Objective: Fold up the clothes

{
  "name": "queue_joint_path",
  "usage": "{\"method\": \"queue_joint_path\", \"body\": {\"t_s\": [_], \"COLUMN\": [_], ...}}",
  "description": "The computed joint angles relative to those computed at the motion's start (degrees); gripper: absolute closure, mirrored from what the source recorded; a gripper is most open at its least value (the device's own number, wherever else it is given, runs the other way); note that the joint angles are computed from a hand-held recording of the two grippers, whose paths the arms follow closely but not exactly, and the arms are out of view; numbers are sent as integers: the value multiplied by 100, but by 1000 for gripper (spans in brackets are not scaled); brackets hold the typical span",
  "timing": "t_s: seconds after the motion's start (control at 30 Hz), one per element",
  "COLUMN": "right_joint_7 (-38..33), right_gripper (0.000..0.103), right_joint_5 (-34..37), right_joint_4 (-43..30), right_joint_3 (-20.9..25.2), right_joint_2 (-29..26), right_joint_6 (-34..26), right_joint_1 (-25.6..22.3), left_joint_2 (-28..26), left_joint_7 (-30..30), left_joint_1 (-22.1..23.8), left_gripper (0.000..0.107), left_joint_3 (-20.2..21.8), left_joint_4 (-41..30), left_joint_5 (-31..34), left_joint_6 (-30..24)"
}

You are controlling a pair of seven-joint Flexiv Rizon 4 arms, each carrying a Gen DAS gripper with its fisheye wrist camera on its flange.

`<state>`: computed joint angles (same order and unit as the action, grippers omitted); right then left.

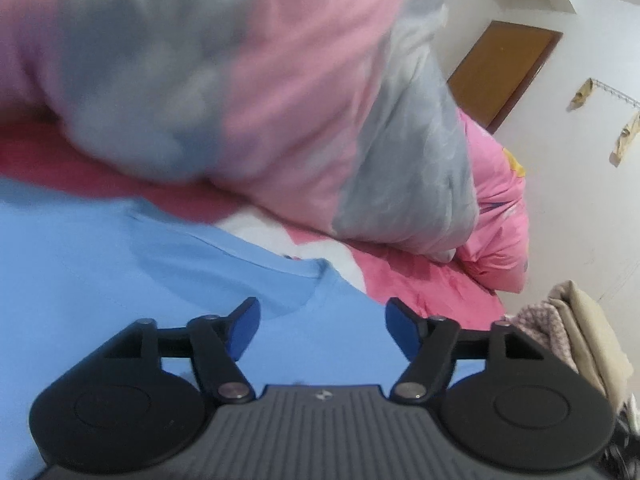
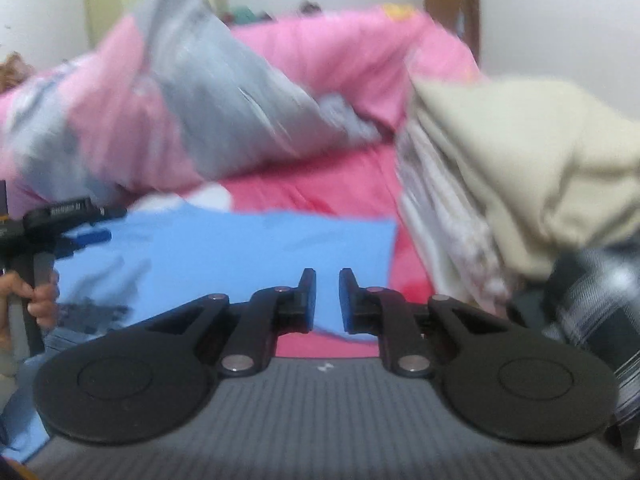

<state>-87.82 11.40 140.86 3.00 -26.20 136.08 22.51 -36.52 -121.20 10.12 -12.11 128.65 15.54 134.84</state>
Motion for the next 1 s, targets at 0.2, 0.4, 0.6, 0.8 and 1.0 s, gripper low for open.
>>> {"method": "queue_joint_path", "body": {"t_s": [0.2, 0.4, 0.6, 0.8, 1.0], "right_joint_7": [191, 447, 829, 1300, 844], "right_gripper": [89, 84, 79, 75, 75], "right_joint_5": [-752, -1684, -2772, -4177, -4102], "right_joint_4": [3, -673, -2019, -3967, -6009], "right_joint_3": [531, 939, 1146, 2376, 3602], "right_joint_2": [297, 243, -339, -1701, -3128], "right_joint_6": [-1, -679, -1872, -3485, -5733], "right_joint_1": [130, 567, 1060, 591, 714], "left_joint_2": [846, 419, -344, -859, -1123], "left_joint_7": [49, 414, 291, 386, 408], "left_joint_1": [574, 1269, 2342, 2680, 2843], "left_gripper": [18, 19, 36, 44, 66], "left_joint_3": [913, 1757, 1684, 1580, 1524], "left_joint_4": [1644, 2397, 2188, 2026, 2023], "left_joint_5": [270, 284, 719, 1050, 1106], "left_joint_6": [966, 1997, 2181, 2519, 2793]}}
